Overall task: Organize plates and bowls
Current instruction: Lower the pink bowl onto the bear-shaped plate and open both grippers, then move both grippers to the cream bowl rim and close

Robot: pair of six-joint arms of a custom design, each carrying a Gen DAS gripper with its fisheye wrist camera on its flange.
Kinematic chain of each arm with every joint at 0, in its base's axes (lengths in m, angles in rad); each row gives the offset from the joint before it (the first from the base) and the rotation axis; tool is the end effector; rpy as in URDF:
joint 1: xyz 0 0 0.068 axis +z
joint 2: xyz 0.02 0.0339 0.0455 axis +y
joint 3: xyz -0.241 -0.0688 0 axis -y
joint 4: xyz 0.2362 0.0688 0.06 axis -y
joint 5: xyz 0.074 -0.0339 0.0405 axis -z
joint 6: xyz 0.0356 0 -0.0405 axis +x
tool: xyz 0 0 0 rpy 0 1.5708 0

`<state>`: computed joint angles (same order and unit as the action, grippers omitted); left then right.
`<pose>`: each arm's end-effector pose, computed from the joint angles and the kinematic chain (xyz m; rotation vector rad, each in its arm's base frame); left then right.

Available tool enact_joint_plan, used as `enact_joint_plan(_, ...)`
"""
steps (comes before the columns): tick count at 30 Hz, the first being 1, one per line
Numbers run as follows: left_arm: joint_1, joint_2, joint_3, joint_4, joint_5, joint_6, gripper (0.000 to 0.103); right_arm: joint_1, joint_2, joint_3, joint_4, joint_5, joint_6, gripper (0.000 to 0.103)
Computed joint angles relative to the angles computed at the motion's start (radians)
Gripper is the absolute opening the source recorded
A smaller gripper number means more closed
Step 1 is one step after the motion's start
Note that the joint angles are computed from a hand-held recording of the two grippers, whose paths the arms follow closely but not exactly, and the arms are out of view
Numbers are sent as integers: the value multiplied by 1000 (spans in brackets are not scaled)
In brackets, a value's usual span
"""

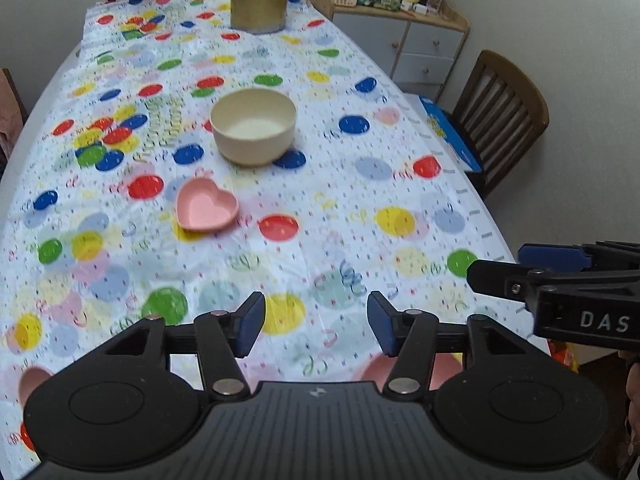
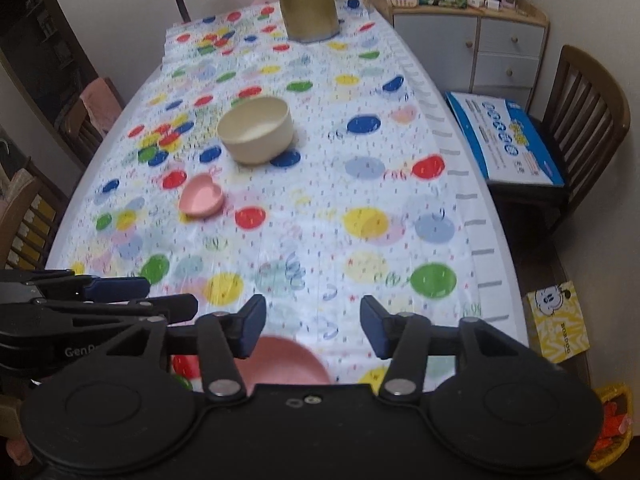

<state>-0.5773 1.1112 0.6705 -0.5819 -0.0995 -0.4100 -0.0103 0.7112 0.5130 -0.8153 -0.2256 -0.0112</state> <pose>0.1774 -0.1113 0.1896 0.1812 2.5973 -0.2327 0.1384 0.0065 0.1909 -0.0844 2.5686 0.2831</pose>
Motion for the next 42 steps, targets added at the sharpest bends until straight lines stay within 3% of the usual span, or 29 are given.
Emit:
enact_joint_plan(4,80,48,52,30,12,74,56,8,60,50,65,4,19,65)
enact_joint_plan(7,150,93,93,70,36,130,66,30,125,90,122,24,41,72)
enact_joint_plan(11,234,177,158,116,79,197,67,62,227,149,198,47,74,81)
enact_joint_plan(15,320,266,217,162,159,238,80,113,345,211,269,93,100,90)
enact_joint_plan(20,398,419,315,203,188,279,80,151,542,311,363,108,122,99)
enact_joint_plan(28,491,696,515,234,196,319,80,195,863,497,475,143,180,98)
enact_joint_plan(34,515,891,686,212,211,305,80,213,1082,655,482,187,238,97)
enact_joint_plan(42,522,1071,836,187,222,284,80,229,1310,843,438,209,277,85)
